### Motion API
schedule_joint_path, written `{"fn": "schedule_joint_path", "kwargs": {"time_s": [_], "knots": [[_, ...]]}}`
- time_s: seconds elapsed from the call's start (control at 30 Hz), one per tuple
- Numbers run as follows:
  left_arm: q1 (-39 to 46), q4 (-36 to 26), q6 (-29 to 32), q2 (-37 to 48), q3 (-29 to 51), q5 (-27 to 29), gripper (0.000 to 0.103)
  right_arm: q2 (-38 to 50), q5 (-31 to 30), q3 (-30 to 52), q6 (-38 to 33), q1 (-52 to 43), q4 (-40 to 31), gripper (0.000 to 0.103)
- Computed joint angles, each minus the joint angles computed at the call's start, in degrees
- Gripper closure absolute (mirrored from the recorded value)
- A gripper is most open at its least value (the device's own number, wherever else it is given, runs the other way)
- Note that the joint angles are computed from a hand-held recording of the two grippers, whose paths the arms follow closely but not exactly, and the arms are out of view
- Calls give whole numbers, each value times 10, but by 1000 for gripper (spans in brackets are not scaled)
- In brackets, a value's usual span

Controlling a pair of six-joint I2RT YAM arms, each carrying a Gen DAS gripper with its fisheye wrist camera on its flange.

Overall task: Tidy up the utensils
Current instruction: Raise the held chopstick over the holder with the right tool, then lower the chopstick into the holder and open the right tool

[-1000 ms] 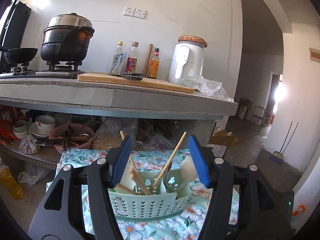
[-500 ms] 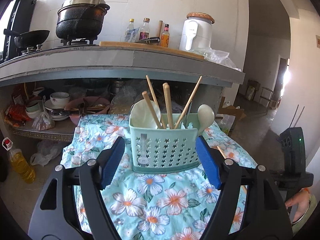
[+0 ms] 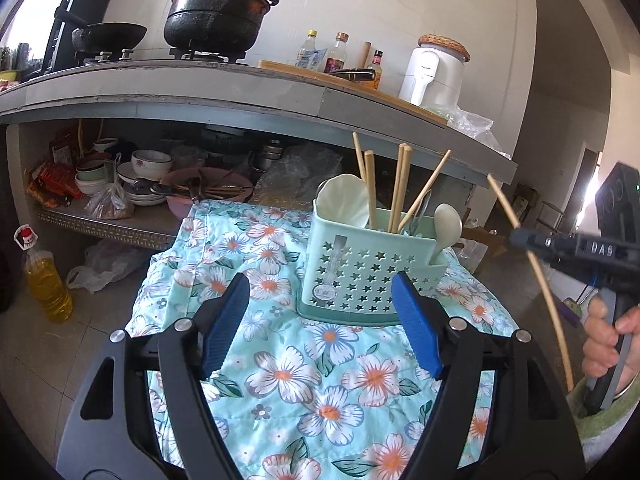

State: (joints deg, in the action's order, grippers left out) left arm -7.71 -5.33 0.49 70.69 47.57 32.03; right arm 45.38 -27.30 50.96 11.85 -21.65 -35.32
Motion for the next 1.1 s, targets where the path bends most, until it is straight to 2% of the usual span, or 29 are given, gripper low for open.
{"fn": "schedule_joint_path", "kwargs": {"time_s": [0.17,0.33,0.47,0.63,0.8,1.1], "knots": [[25,1,-6,6,-3,4,34,77,20,68,30,35,119,96],[45,0,-6,-2,-9,4,34,169,58,96,42,76,270,96],[67,1,-3,-5,-11,6,34,255,105,129,53,103,339,96],[96,-4,2,1,-5,12,34,327,166,171,36,127,365,96],[111,-4,1,14,1,17,34,368,201,188,15,136,363,96],[108,-2,3,23,4,16,34,390,219,190,6,133,372,96]]}}
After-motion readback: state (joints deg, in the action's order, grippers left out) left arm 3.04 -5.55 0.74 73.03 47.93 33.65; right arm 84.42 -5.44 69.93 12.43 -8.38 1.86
